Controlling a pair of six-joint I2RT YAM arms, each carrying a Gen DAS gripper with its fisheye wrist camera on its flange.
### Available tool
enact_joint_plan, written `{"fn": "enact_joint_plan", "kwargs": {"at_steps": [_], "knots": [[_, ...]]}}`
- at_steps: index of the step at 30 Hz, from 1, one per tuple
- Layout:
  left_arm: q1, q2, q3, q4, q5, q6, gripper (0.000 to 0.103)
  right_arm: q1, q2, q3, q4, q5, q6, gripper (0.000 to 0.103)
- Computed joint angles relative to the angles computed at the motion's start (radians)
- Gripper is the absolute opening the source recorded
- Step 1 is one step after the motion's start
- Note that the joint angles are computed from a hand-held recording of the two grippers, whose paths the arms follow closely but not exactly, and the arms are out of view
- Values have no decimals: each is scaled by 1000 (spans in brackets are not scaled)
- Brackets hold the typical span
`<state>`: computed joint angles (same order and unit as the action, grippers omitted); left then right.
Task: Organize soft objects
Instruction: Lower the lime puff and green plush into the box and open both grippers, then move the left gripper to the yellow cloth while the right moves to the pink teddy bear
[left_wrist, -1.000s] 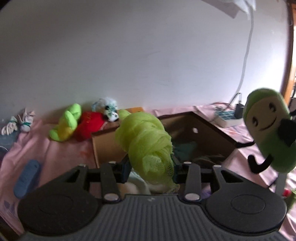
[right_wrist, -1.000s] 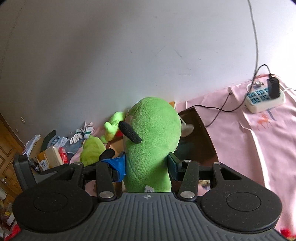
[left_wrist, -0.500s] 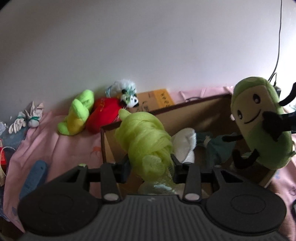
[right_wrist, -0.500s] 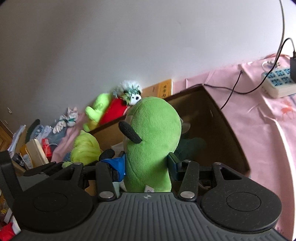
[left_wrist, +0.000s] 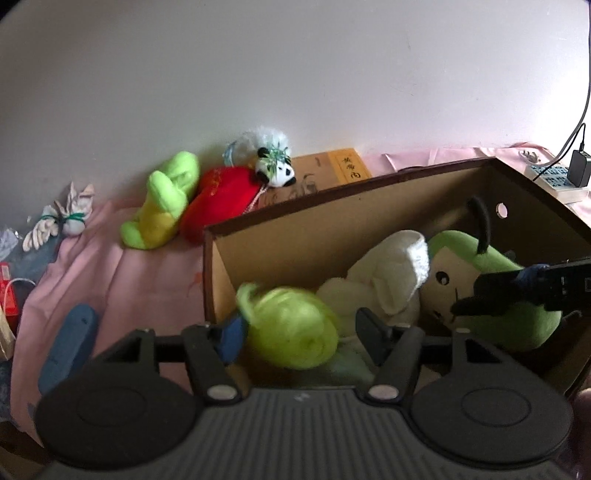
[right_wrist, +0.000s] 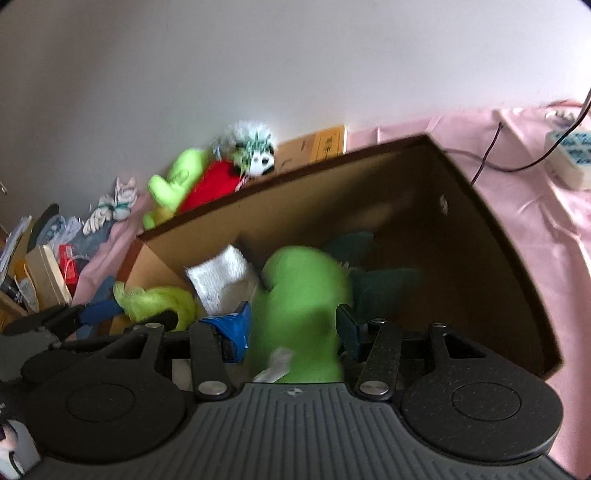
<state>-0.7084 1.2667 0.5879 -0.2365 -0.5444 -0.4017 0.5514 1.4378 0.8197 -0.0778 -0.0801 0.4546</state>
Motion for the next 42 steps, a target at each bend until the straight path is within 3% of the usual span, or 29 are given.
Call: {"fn": "enact_joint_plan", "kwargs": {"at_steps": [9,22,33,42], "knots": [[-73,-118,-1,-136,-49,-155,68,-4,-212,-96,-49,37,32,36],[-360,-300,41,-510,-220,-483,68,172,-490,-183,-227,239,25,36],[-600,-281,73,-749,-250,-782,69,356,-624,-242,-364,398,151,36],[-707,-234,92,-857,-219,-959,70,464,-667,-263,-425,467,238,36]]}}
